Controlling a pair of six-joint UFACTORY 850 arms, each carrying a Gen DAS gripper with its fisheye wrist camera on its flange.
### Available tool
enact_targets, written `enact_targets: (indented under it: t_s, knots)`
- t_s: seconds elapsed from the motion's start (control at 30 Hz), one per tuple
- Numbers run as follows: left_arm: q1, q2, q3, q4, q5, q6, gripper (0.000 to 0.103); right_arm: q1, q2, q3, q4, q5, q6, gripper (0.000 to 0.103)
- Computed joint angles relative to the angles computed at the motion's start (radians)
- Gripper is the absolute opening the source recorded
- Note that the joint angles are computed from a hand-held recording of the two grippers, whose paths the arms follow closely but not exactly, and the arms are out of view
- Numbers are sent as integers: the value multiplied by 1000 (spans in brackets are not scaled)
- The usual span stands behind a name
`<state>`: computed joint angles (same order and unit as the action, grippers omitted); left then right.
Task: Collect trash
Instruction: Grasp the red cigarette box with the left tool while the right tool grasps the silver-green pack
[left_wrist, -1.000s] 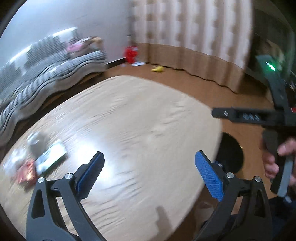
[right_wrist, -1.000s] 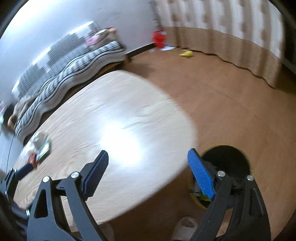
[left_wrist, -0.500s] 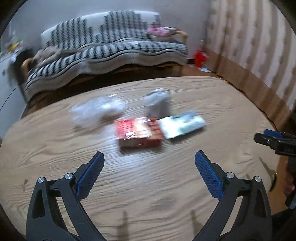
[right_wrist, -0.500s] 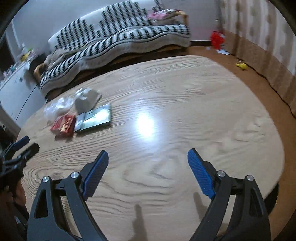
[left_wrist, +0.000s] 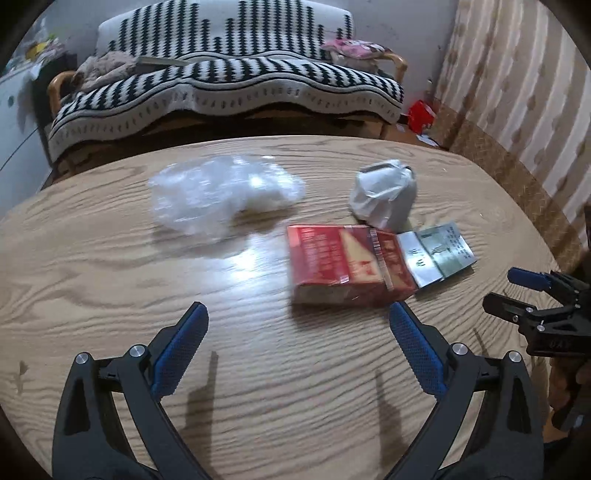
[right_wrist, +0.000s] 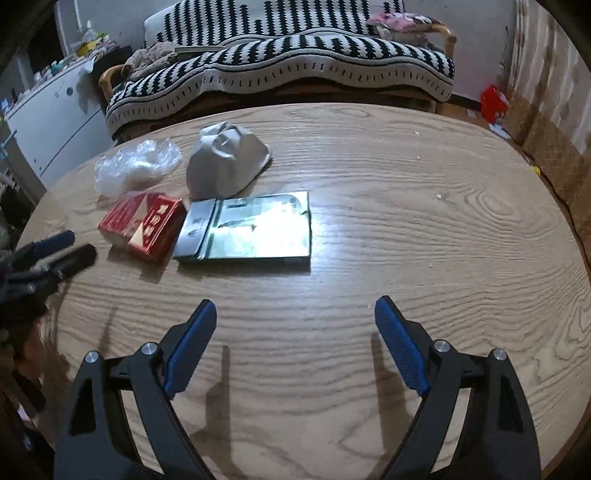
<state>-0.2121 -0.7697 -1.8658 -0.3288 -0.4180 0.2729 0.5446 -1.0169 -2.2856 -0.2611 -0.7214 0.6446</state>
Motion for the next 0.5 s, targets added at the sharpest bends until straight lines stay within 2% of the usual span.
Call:
enact_targets:
  t_s: [0.2, 0.33, 0.43, 0.5]
  knots:
    - [-60, -63, -100, 202, -11, -167, 96, -24, 13, 37, 57, 28, -49, 85]
    - [-69, -147, -236, 294, -101, -295, 96, -34, 29, 69, 85, 44, -83, 85]
    - [-68, -197, -316, 303, -164, -336, 96, -37, 40, 87, 98, 57, -101, 85]
    - [-71, -205, -328, 345, -170, -364, 96, -37, 36, 80, 105, 60, -109, 86]
